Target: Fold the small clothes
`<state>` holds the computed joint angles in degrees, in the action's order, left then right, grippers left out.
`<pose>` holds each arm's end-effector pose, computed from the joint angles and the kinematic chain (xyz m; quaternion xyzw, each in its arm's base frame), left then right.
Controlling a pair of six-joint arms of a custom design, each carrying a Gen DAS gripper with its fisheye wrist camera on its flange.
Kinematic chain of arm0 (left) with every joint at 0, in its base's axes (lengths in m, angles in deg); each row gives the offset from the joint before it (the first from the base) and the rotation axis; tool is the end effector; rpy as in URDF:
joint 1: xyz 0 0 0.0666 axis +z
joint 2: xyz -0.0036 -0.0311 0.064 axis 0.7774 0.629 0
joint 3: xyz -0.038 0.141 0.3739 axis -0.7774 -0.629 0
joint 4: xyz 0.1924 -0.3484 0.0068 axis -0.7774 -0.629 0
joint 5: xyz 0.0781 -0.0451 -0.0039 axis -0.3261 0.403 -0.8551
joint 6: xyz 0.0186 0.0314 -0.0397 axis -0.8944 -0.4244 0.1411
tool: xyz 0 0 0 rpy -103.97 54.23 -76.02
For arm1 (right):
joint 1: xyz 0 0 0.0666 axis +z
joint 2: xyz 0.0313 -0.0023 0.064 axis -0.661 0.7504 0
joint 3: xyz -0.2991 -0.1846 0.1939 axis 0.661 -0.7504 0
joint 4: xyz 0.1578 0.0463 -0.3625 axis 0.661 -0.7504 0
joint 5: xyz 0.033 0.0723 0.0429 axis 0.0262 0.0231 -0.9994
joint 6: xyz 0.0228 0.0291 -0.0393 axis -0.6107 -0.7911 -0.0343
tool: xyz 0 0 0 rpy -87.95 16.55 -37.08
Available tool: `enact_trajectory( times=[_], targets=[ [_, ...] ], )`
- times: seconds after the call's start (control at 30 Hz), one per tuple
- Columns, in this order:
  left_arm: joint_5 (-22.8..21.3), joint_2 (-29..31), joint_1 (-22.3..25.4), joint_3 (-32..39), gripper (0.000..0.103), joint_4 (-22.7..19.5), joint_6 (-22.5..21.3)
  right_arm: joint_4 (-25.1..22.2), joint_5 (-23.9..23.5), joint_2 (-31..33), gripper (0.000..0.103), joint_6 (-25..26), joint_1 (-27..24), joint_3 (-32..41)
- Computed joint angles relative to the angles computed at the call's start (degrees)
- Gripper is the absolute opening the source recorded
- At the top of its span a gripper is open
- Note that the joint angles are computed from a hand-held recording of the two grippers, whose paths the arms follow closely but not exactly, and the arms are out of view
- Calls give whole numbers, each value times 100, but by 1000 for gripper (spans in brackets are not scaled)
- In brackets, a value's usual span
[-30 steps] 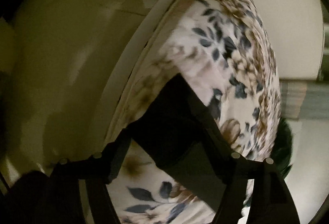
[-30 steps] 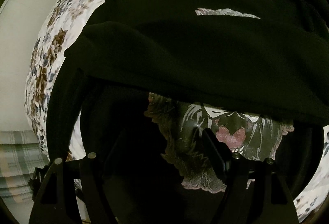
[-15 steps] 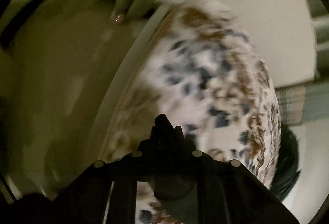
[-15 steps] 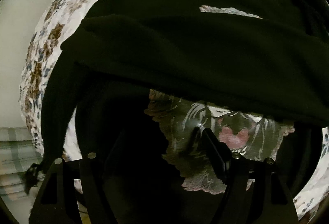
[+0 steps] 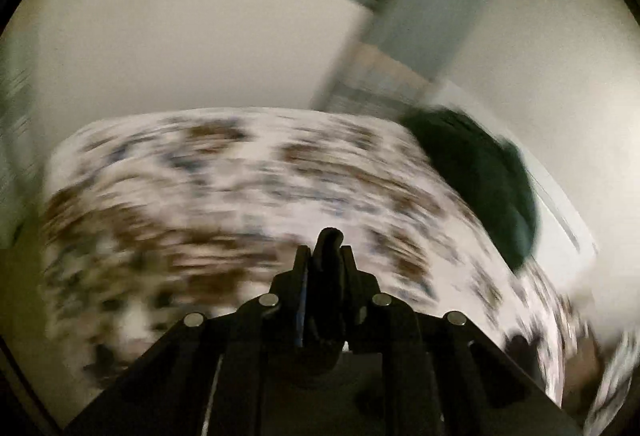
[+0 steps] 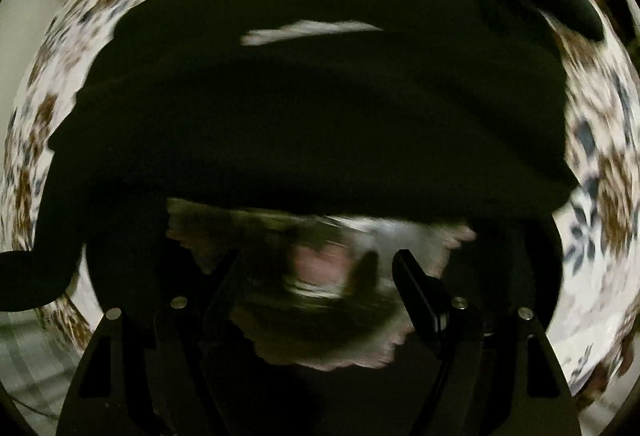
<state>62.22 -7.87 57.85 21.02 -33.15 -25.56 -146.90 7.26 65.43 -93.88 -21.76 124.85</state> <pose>0.2640 0.0386 0.6146 -0.3929 0.7935 -0.0396 0.4631 0.4238 0.1531 0.3610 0.0092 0.9987 0.0438 0.0259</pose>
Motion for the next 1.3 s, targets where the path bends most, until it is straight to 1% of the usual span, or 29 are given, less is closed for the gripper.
enact_trajectory(
  times=[0.1, 0.13, 0.2, 0.23, 0.3, 0.33, 0.37, 0.43, 0.53, 0.57, 0.63, 0.67, 0.73, 0.77, 0.8, 0.83, 0.87, 0.9, 0.93, 1.0, 1.03, 1.1, 1.17, 1.2, 1.23, 1.3],
  targets=[
    [-154, 833, -1156, 614, 11, 113, -118, -25, -221, -186, 78, -4, -577, -268],
    [23, 1219, -1572, 850, 11, 203, -104, -4, -330, -244, 78, -8, -793, -357],
    [165, 1895, -2239, 1278, 11, 173, -61, 17, -470, -300, 78, 29, -1150, -482],
    [301, 2171, -2508, 1415, 11, 219, -61, 51, -553, -325, 78, 47, -1358, -547],
    [412, 2704, -3014, 1745, 11, 133, -97, 118, -669, -349, 78, 79, -1670, -624],
    [558, 3055, -3312, 1959, 11, 99, -154, 175, -785, -369, 78, 84, -1829, -673],
    [628, 3282, -3515, 2092, 11, 49, -206, 214, -929, -377, 78, 80, -1995, -692],
    [815, 3774, -3922, 2430, 11, -72, -251, 234, -971, -386, 78, 44, -2260, -677],
    [1015, 4269, -4341, 2741, 11, -219, -304, 191, -1359, -332, 78, -8, -2812, -554],
    [1079, 4382, -4437, 2810, 11, -246, -303, 149, -1410, -314, 78, -11, -2983, -496],
    [1186, 4666, -4614, 3033, 12, -374, -369, 105, -1281, -310, 78, 73, -3254, -415],
    [1213, 4799, -4688, 3208, 14, -526, -353, 84, -1235, -292, 78, 148, -3361, -364],
    [1269, 4963, -4743, 3377, 16, -817, -339, 53, -1193, -261, 78, 269, -3528, -262],
    [1297, 5060, -4757, 3539, 28, -1052, -343, 27, -1164, -236, 78, 338, -3603, -201],
    [1198, 5103, -4769, 3681, 39, -1269, -368, -5, -1174, -197, 78, 442, -3711, -104],
    [1053, 5049, -4785, 3668, 69, -1360, -363, -36, -1244, -133, 78, 581, -3856, 25],
    [1028, 4930, -4735, 3572, 93, -1320, -351, -77, -1301, -103, 78, 666, -3940, 124],
    [1012, 4680, -4636, 3320, 95, -1140, -283, -122, -1392, -32, 78, 789, -4049, 251],
    [996, 4510, -4547, 3121, 95, -1030, -253, -196, -1560, 53, 78, 945, -4172, 408],
    [767, 4057, -4272, 2788, 95, -1033, -163, -236, -1885, 99, 78, 956, -4127, 559],
    [615, 3842, -4130, 2596, 95, -1089, -141, -268, -2055, 243, 78, 911, -4020, 770],
    [233, 3532, -3882, 2322, 95, -1306, -93, -336, -2287, 349, 78, 953, -3936, 932],
    [-275, 3241, -3541, 1948, 95, -1674, 6, -246, -2526, 350, 78, 809, -3755, 901],
    [-433, 3112, -3325, 1701, 95, -1838, 55, -150, -2583, 322, 78, 681, -3617, 809],
    [-463, 3012, -3139, 1467, 95, -1931, 120, -22, -2586, 380, 78, 470, -3380, 779],
    [-442, 2854, -2842, 1043, 95, -1983, 290, 91, -2642, 579, 78, 349, -3216, 852]
  ],
)
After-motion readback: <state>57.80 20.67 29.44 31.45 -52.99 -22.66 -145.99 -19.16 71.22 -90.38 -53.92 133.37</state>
